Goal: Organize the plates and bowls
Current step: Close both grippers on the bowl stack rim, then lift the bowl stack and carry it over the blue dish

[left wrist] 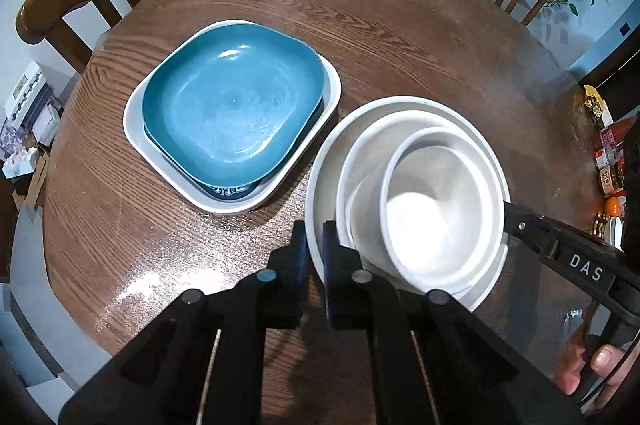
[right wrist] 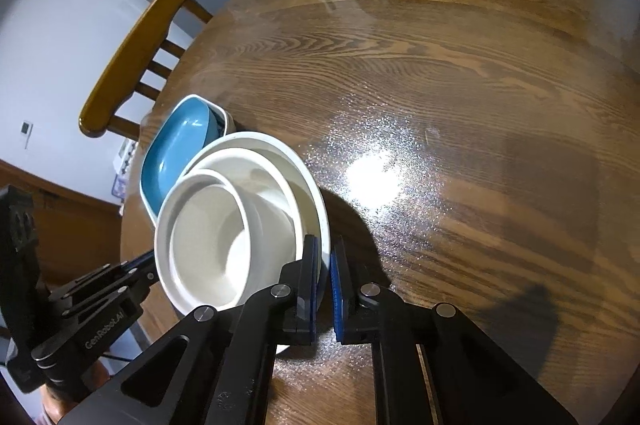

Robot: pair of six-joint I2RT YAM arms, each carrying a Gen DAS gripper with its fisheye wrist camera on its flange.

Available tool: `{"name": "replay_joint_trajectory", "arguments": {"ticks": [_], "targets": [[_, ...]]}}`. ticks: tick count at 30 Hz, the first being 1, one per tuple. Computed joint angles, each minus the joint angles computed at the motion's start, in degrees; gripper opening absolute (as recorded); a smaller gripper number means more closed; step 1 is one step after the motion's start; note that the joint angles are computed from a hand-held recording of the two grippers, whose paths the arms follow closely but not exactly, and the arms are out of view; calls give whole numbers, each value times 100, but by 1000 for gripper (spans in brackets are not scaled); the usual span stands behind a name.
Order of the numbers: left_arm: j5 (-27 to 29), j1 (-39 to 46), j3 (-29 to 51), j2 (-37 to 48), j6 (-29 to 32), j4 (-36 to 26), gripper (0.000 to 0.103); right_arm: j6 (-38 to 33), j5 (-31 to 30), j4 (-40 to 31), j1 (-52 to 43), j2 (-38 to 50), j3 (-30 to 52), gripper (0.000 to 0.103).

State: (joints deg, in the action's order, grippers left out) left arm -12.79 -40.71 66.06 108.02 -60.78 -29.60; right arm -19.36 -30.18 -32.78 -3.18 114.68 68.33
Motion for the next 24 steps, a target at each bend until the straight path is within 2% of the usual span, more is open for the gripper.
{"name": "replay_joint_trajectory", "arguments": {"ticks": [24], "targets": [[-598,-89,-185,-656,165,-215,3,4,-159,126,-14,-797,-403,10]]}}
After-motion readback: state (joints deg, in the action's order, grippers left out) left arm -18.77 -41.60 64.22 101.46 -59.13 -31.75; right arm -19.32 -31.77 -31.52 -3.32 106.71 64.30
